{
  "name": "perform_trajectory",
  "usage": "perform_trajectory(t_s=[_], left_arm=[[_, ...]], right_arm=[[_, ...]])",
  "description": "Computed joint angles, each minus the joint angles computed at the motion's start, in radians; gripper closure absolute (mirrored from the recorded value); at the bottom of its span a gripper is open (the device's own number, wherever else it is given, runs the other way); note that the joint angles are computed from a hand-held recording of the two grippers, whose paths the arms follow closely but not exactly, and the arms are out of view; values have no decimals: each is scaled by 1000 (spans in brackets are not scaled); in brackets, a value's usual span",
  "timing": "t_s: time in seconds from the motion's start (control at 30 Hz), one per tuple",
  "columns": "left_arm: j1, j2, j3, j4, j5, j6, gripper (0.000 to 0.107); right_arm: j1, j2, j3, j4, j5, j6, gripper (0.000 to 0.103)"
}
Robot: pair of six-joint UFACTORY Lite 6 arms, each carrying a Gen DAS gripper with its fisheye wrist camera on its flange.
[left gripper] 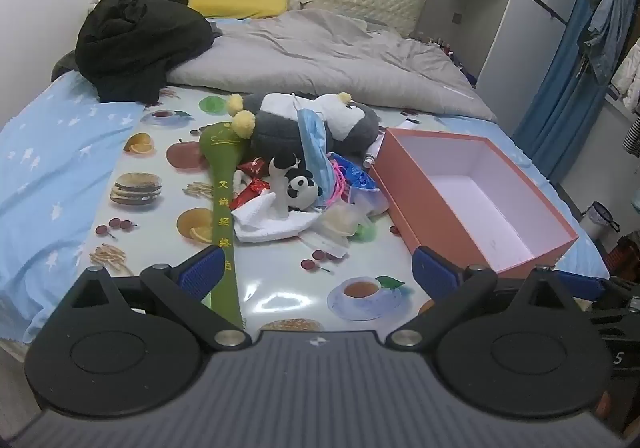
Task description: Organize soft objects
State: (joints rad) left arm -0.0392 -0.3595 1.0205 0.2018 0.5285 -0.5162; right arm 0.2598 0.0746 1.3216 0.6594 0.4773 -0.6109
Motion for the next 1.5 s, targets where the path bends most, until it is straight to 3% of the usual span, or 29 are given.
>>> perform_trajectory(t_s=[1.5], left_arm=[[-22, 19, -56, 64, -70, -62, 4]], right_arm=[[1, -9, -50, -27, -70, 8, 0]])
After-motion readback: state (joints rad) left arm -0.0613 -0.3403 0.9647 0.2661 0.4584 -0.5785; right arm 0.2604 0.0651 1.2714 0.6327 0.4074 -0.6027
